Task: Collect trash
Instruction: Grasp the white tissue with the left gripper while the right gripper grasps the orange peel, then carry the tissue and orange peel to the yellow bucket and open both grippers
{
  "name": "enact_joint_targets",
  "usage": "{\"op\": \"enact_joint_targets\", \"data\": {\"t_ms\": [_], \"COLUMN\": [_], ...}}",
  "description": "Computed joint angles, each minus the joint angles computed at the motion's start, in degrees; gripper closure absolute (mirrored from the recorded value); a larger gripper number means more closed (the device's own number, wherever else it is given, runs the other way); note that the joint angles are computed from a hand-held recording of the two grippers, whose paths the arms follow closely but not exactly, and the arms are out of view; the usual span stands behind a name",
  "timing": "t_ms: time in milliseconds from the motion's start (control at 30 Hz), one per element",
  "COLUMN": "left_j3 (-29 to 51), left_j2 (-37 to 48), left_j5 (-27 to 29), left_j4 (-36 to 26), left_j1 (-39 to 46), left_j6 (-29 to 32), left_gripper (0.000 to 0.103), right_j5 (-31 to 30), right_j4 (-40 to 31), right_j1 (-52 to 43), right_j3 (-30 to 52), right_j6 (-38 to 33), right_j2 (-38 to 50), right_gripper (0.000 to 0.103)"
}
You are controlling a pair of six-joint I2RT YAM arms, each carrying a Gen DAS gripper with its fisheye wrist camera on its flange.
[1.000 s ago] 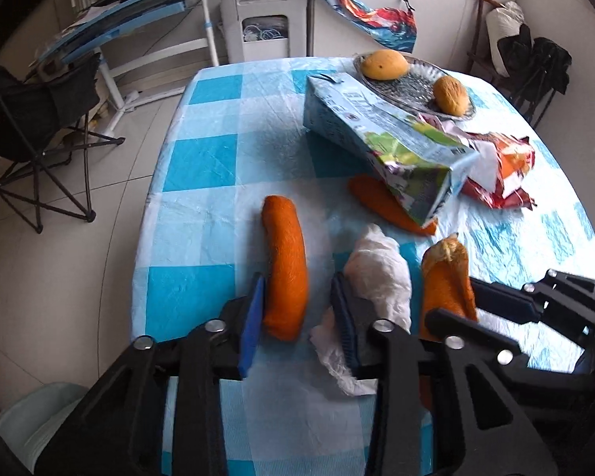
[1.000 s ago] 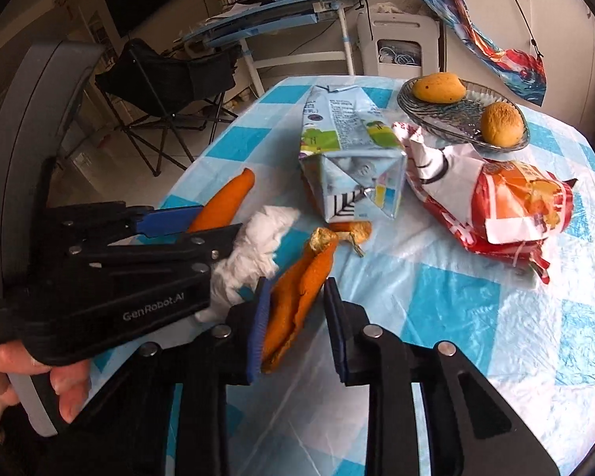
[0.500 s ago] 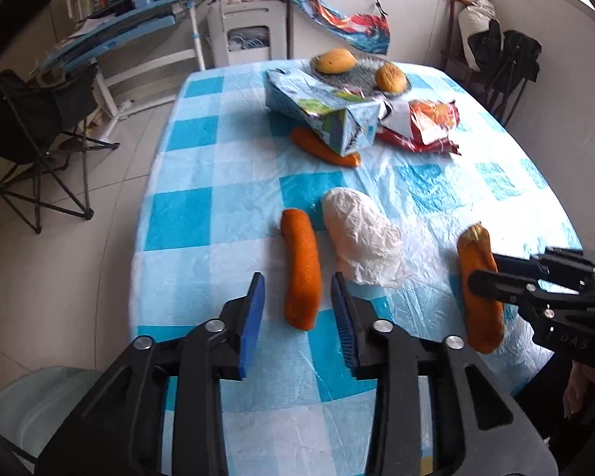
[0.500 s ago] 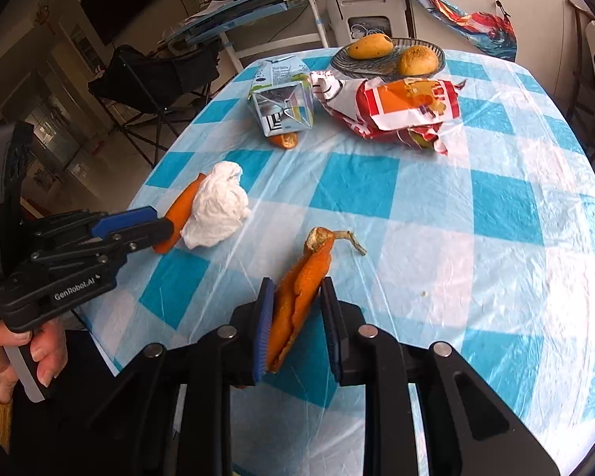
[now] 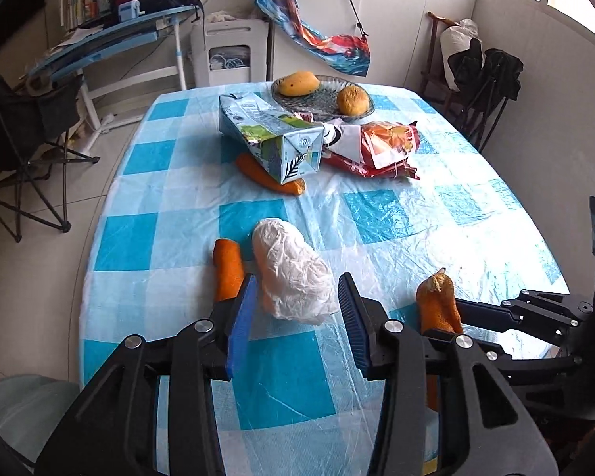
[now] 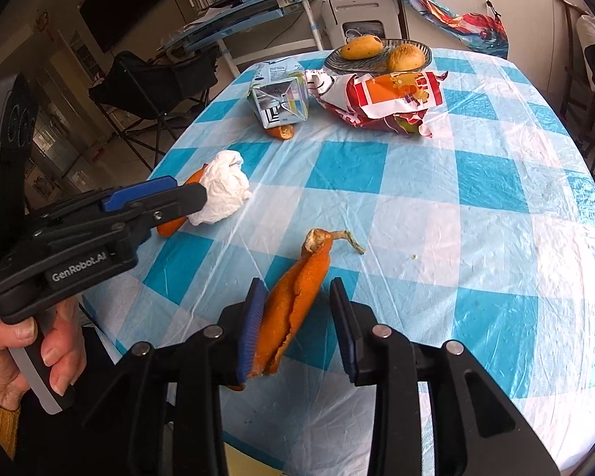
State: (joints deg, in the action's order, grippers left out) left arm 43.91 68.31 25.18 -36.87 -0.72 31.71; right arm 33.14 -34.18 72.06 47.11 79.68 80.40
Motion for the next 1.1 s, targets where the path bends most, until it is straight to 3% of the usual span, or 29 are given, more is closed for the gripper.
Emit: {"op": "enact_joint_targets", "data": {"t_ms": [100, 133, 167, 267, 367, 467, 600, 700, 1100], "left_j3": [-0.03, -0.14, -0.63, -1.86, -1.33, 0.80, 3.55, 4.07, 0.76], "left_j2": [2.70, 3.25, 3.37, 2.93, 1.17, -0.33, -1.33, -1.24, -5.20], "left_j5": [-2.12, -2.76, -4.01, -5.97, -2.00, 6.43, 16.75, 21.07, 22.31], "left_j4": [2.04, 2.54, 3.31, 4.51, 1.78, -4.61, -13.82, -20.73, -40.00], "left_j1": [-2.23, -3.06, -4.13, -5.59, -2.62, 3.98, 12.77, 19.50, 37.83], "left_j6": [-2.45, -2.74, -2.68, -1.86, -0.71, 2.11, 8.81, 14.84, 42.01], "left_gripper": [0.063, 0.068, 0.082, 0.094, 0.095, 0.096, 0.096, 0.095, 0.095], "right_j5": [0.52, 0.64, 0.73, 1.05, 0.72, 1.17, 3.68, 5.54, 12.40], "right_j4": [-0.87, -1.09, -1.28, -0.36, 4.16, 7.60, 6.98, 5.60, 1.88], "right_j1": [0.31, 0.30, 0.32, 0.43, 0.29, 1.15, 3.68, 5.57, 16.77], "right_j3": [0.98, 1.27, 1.57, 1.06, -2.75, -6.25, -6.42, -5.06, -1.33], "right_j6": [-0.48, -0.80, -1.07, -1.35, 0.18, 3.04, 5.46, 6.31, 16.93], "right_j2": [1.17, 1.53, 1.87, 1.78, -1.32, -4.51, -6.13, -6.12, -2.11], "right_gripper": [0.068, 0.068, 0.068, 0.072, 0.078, 0.081, 0.083, 0.083, 0.083]}}
